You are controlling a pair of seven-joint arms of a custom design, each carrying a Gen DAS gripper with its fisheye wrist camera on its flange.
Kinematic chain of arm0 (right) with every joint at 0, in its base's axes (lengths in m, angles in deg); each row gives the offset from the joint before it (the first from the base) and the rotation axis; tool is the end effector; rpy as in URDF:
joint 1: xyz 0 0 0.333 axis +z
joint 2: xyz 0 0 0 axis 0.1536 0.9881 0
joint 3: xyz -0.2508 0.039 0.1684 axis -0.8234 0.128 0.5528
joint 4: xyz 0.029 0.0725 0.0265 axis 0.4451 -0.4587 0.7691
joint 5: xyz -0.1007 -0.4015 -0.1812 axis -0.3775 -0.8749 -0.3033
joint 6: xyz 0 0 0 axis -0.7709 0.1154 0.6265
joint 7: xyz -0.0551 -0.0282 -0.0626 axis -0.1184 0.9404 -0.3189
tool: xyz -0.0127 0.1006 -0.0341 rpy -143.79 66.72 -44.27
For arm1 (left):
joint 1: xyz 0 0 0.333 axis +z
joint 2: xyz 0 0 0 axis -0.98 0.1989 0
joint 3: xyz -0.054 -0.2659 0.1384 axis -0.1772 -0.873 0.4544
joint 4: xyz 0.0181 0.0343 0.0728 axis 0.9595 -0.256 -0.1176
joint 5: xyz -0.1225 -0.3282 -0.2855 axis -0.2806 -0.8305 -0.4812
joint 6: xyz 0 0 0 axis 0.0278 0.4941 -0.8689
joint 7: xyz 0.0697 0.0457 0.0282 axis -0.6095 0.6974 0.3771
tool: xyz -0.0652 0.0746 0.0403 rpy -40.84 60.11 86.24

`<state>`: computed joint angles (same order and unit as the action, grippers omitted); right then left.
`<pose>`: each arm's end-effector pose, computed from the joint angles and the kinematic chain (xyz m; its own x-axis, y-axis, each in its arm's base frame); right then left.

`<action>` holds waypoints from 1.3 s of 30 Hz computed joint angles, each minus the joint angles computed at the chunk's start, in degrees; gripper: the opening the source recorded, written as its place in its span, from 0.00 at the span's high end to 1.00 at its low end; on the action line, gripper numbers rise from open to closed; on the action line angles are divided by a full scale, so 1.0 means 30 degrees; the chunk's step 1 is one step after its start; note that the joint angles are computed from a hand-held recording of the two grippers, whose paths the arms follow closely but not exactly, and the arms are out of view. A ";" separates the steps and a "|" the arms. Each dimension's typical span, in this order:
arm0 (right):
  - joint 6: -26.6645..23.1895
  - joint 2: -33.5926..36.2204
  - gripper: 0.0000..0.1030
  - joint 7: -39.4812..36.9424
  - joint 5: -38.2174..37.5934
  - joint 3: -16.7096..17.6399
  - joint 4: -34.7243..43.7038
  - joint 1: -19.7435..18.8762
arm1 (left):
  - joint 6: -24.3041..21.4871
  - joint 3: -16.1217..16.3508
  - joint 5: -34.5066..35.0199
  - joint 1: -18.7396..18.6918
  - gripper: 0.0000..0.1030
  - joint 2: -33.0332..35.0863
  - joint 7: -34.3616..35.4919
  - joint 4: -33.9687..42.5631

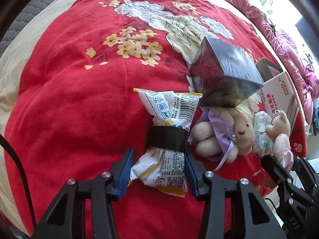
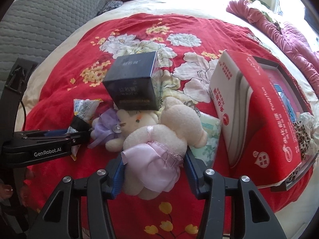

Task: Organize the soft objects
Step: 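Carry the snack bag with the left tool while the right tool carries the teddy bear to the tray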

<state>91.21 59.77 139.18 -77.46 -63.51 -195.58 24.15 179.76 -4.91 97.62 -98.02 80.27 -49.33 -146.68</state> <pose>0.6350 0.2208 0.4986 0.3767 -0.9232 -0.0758 -0.8311 -0.3007 -0.4678 0.6331 -0.3711 0.4726 0.2336 -0.9516 0.1997 -0.9255 -0.2806 -0.2543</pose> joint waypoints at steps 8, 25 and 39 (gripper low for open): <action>0.0170 -0.0340 0.48 -0.0144 0.0435 -0.0053 -0.0153 -0.0126 | -0.0132 -0.0072 0.0998 -0.0356 0.53 -0.0865 -0.0472 -0.0145; 0.0794 -0.2171 0.48 -0.1481 0.2128 -0.0513 -0.0679 -0.0523 | -0.1189 -0.0344 0.2570 -0.1685 0.53 -0.0366 -0.0754 0.2563; 0.1603 -0.4270 0.48 -0.2752 0.1952 -0.1013 -0.1513 -0.0958 | -0.2652 -0.0119 0.4403 -0.3475 0.53 0.1354 -0.0437 0.6524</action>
